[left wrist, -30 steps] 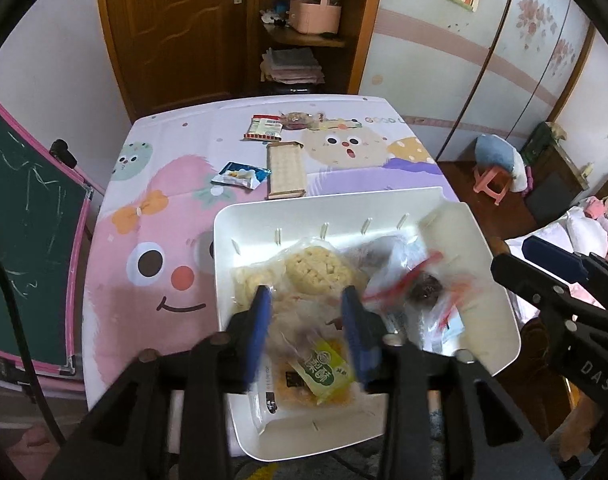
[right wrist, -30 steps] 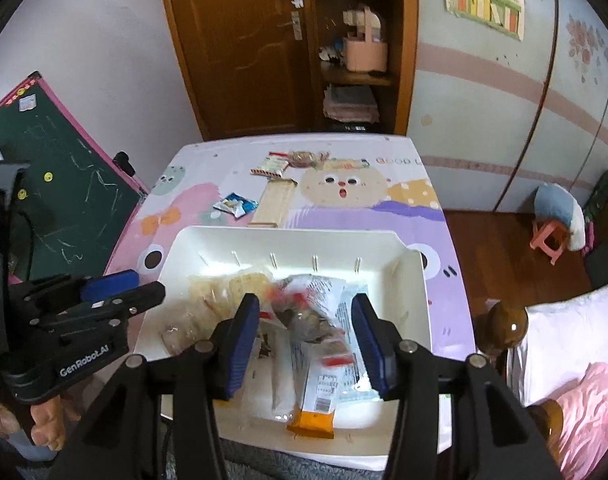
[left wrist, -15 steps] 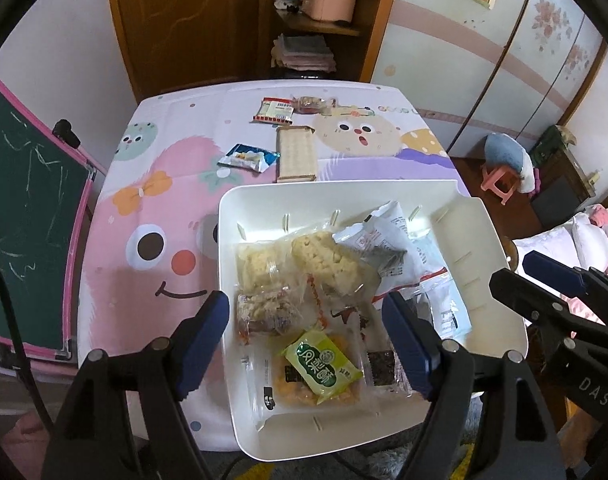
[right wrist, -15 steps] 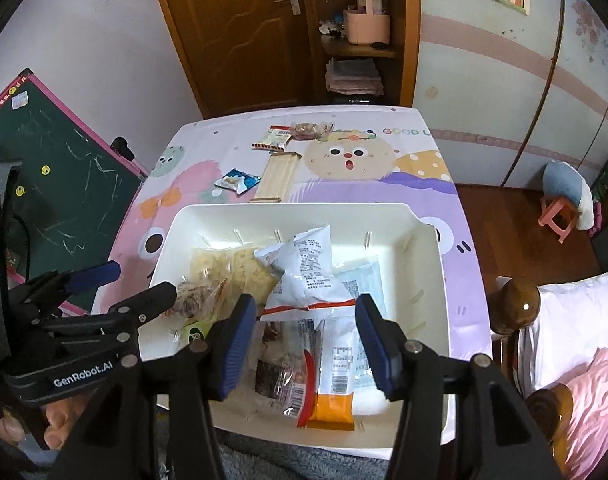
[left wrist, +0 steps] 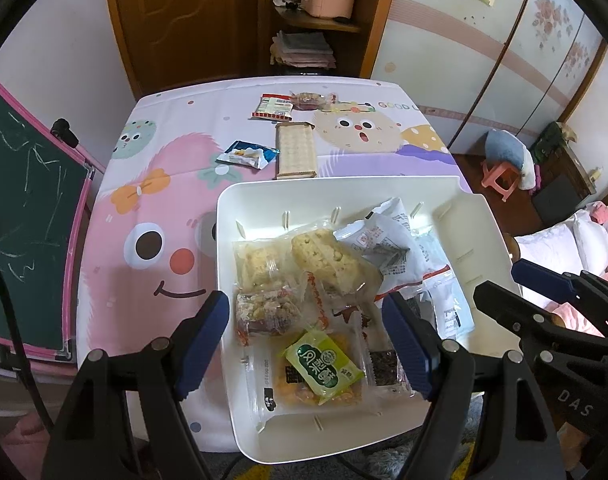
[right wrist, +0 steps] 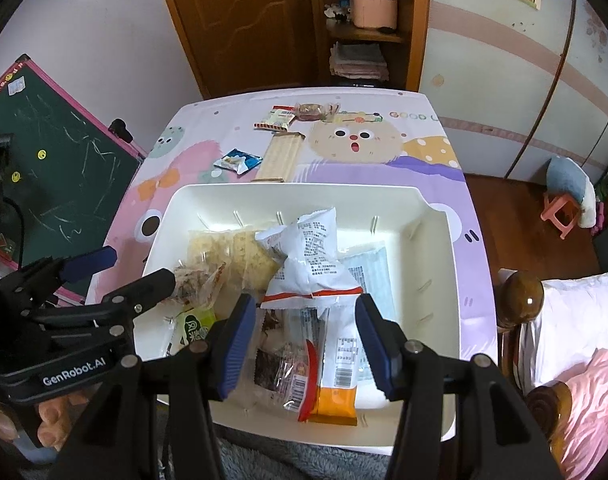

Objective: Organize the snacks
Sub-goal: 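Move both open tools back over the remaining snacks on the table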

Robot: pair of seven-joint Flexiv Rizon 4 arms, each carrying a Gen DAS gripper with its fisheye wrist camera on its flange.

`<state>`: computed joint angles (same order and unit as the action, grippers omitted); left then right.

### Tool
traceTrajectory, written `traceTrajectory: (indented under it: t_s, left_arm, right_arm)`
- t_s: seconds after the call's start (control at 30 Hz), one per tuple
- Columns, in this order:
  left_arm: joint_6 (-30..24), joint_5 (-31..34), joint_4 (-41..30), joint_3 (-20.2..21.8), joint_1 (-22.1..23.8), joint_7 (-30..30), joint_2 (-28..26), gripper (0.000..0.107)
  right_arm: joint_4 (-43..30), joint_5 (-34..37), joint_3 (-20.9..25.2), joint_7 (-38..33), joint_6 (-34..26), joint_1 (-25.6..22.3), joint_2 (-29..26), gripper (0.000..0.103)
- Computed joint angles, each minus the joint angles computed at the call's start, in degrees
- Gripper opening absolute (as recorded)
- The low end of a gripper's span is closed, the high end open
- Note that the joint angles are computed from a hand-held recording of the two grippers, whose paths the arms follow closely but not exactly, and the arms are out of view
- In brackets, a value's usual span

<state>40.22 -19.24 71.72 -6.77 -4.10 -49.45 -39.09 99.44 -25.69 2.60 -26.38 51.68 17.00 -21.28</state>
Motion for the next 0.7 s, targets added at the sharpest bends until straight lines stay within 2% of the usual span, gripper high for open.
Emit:
traceTrajectory:
  t_s: [0.3,0.43,0.7]
  left_arm:
    - [-0.7,1.2,-3.3,0.5,-0.5,-1.2,-1.9,0.078]
    - [1.8,1.5,-7.0,0.4,-0.8,-1.6,-3.6,0.078]
    - [6.8,3.5,-24.7,1.1,-2.3,-3.1,-12.0,0.083]
  right_arm:
    - [-1.3,1.3,0.1,-1.3,-0.8,-0.2,-1.1,0.052]
    - [-2.7,0.3,-0.6,-2.1,-1.8,0.0,-1.8,0.052]
    - [-10.9,-3.8,-2.9,-5.9,-4.4,-0.2,-5.6,0.052]
